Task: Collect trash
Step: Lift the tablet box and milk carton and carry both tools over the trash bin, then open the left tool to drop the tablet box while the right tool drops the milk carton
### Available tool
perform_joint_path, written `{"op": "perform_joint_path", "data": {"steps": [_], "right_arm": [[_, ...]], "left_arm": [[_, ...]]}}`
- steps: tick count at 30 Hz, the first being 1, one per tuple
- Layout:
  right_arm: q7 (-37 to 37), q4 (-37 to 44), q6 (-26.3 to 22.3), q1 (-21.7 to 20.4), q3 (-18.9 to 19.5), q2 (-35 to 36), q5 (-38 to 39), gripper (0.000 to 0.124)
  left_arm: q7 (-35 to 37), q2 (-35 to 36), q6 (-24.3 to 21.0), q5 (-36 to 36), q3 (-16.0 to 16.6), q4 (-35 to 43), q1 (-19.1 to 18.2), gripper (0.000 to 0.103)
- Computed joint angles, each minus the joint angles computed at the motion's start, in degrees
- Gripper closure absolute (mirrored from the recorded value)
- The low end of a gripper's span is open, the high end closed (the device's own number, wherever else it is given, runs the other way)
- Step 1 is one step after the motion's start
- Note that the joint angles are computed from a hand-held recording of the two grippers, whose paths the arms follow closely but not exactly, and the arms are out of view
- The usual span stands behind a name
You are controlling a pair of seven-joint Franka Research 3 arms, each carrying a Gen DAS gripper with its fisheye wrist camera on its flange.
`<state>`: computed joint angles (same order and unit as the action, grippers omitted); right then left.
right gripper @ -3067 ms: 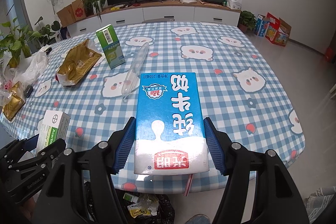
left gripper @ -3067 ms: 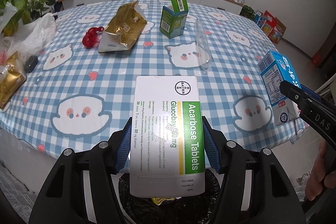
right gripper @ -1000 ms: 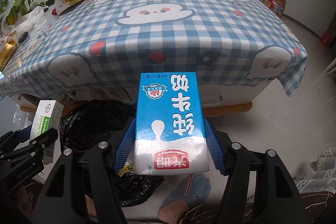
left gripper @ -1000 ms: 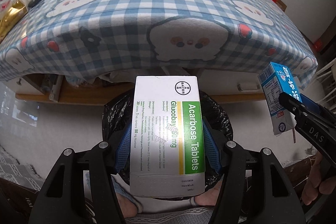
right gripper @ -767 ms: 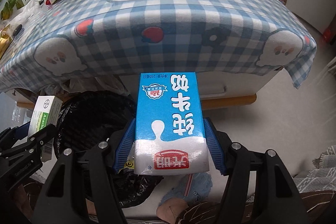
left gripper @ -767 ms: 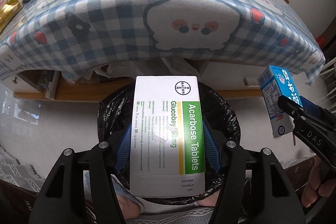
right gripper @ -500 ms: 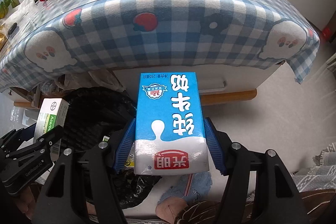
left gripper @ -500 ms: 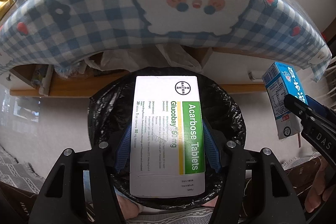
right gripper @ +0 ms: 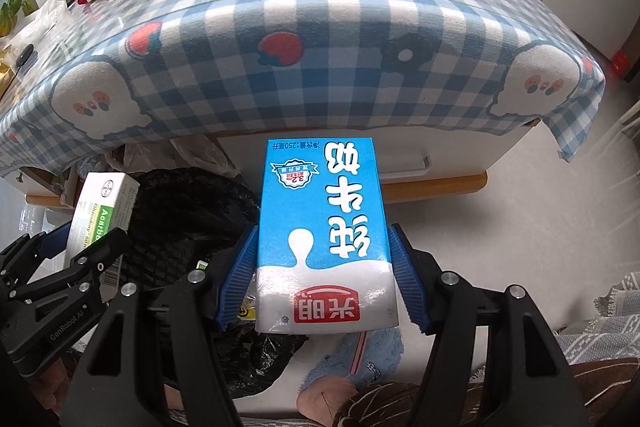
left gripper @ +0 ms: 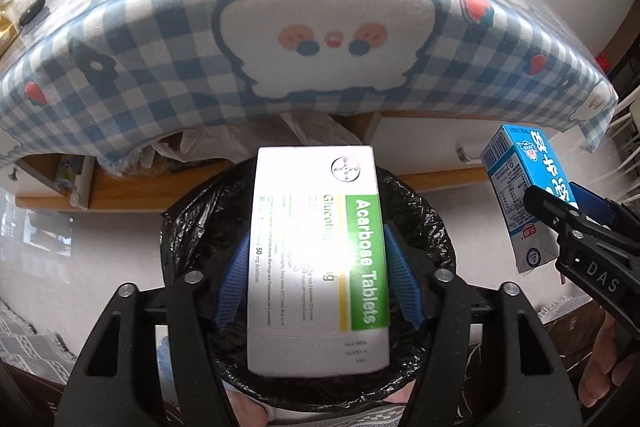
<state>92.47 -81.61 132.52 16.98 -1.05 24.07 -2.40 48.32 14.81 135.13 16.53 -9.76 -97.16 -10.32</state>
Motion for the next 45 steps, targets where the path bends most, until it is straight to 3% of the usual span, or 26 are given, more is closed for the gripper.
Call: {"op": "perform_joint_path", "data": {"steps": [6, 12, 31, 45], "right_arm": [[-0.99, -1.46, 1.43, 0.19, 0.78, -1.93, 0.97, 0.063], [-1.26, -1.84, 2.58, 1.34, 1.62, -2.85, 1.56, 0.062], [-0.64, -2.31, 3.61, 5.78, 2.78, -1.26, 0.45, 0.062], [-0.59, -1.74, 3.14, 7.95, 2.41, 2.31, -1.29, 0.062]], "left_arm": [[-1.56, -4.25, 0.68, 2.88, 0.88, -3.92, 0.6, 0.018], [-2.41, -8.01, 1.99, 4.42, 1.44, -7.25, 2.39, 0.006], [-1.06, -15.73, 3.68, 2.64, 2.41, -15.28, 7.11, 0.006], [-0.05, -14.58, 4.16, 1.06, 2.43, -16.76, 7.92, 0.006]]}}
